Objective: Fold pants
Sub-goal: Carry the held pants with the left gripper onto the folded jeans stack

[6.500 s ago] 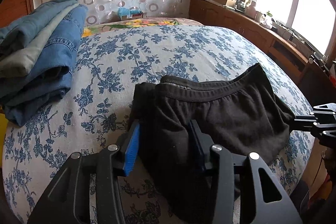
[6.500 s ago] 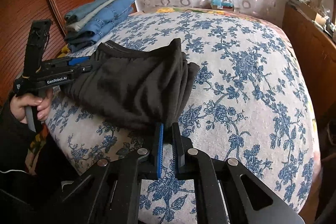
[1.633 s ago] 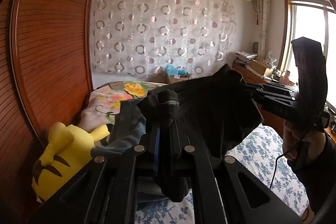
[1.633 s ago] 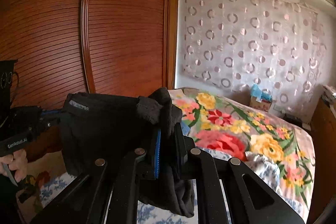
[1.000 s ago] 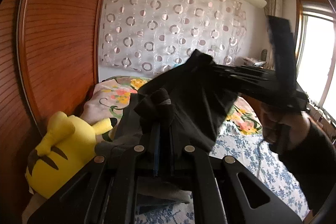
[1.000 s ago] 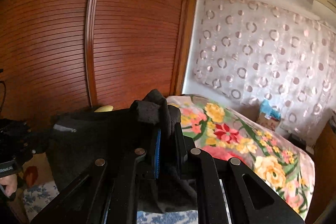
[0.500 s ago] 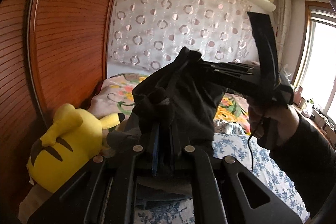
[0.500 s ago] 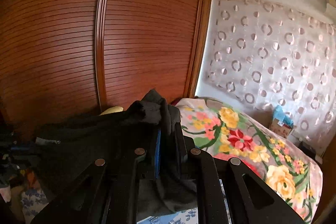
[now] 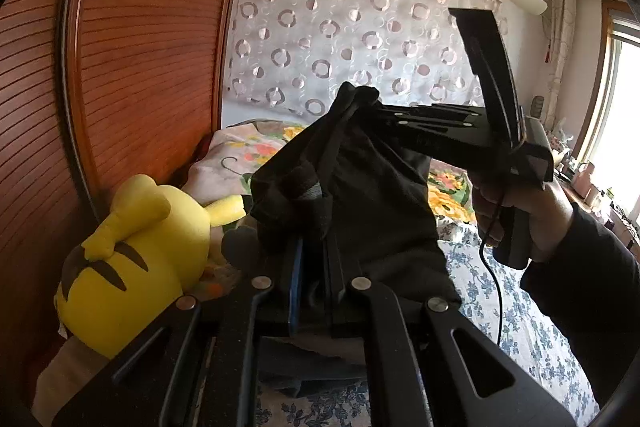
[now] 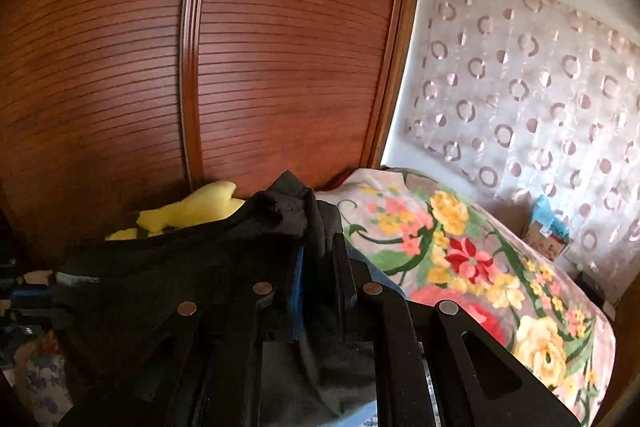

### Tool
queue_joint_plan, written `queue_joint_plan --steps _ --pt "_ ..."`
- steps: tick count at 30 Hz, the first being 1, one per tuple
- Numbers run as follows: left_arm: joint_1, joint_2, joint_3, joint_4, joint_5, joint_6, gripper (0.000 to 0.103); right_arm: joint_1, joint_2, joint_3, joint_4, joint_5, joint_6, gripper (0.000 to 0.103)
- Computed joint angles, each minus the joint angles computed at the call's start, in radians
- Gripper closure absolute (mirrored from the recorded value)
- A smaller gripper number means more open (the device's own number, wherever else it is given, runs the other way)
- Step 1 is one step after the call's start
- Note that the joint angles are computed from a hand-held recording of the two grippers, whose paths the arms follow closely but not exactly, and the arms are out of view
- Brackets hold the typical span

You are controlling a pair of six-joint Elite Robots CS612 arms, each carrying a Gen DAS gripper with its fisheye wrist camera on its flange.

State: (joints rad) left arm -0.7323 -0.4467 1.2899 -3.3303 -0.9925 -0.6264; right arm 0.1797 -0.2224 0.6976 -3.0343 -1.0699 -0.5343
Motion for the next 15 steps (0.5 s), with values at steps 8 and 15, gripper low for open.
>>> queue_joint_plan --steps 8,15 --pt "0.002 0.003 -0.007 0.016 -0.001 -0.011 0.095 -0.010 -0.016 0.025 -0.013 -0.014 0.057 0.075" --pt "0.004 0.005 -0.013 0.037 0.016 -0.043 0.089 -0.036 -0.057 0.101 0.044 0.079 0.053 0.075"
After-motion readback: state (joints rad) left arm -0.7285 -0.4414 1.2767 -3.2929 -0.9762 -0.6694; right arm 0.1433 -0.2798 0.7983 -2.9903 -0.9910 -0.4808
